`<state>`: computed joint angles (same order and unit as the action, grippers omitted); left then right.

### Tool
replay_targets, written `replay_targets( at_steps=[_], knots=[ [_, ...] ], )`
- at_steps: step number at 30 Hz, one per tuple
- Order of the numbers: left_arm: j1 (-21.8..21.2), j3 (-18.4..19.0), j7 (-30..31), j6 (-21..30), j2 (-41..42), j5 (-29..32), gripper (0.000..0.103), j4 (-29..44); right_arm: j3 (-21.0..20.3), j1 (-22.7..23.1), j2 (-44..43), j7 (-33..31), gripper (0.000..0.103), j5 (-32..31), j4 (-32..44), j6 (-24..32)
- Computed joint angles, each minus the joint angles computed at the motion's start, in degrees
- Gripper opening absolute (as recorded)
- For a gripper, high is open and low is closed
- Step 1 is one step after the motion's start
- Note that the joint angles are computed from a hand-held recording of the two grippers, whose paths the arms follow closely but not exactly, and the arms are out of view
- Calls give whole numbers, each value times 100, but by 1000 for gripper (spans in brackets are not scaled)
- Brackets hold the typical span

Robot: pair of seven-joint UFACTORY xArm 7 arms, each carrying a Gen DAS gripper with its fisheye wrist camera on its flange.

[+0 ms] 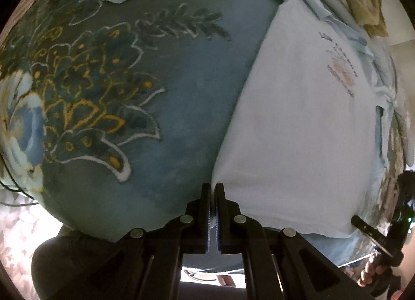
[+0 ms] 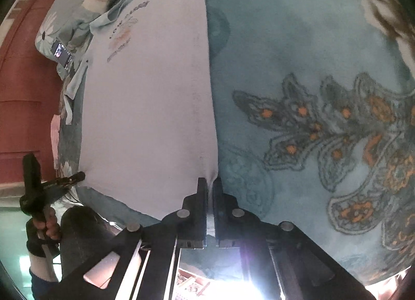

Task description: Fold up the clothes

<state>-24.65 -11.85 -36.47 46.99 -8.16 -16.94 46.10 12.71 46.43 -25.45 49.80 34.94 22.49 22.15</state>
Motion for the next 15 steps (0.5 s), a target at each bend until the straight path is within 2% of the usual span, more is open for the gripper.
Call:
replay_targets(
  at_steps=[2, 4, 5, 6, 9, 12, 15],
  knots=[
    [-4, 32, 112, -32, -108, -97, 8, -17, -68, -65, -202, -41, 7, -71, -14, 157],
    [15, 61, 157, -68, -242, -139, 21, -45, -28, -359, -524, 21, 15, -471, 7, 451],
    [52, 61, 81, -88, -326, -65, 33, -70, 12, -550, -686, 94, 18, -714, 16, 596],
    [88, 63, 6, -107, -407, 10, 39, -93, 18, -771, -861, 130, 21, -987, 19, 745],
    [227, 92, -232, -188, -622, 248, 40, -154, -67, -1431, -824, -13, 22, -1742, 298, 890],
    [389, 130, -353, -216, -348, 553, 40, 233, -224, -2020, 104, -463, 22, -2357, 1109, 652],
    [479, 85, -466, -20, 284, 1099, 40, 1057, -272, -2407, 1165, -937, 22, -2863, 2115, 484]
  ],
)
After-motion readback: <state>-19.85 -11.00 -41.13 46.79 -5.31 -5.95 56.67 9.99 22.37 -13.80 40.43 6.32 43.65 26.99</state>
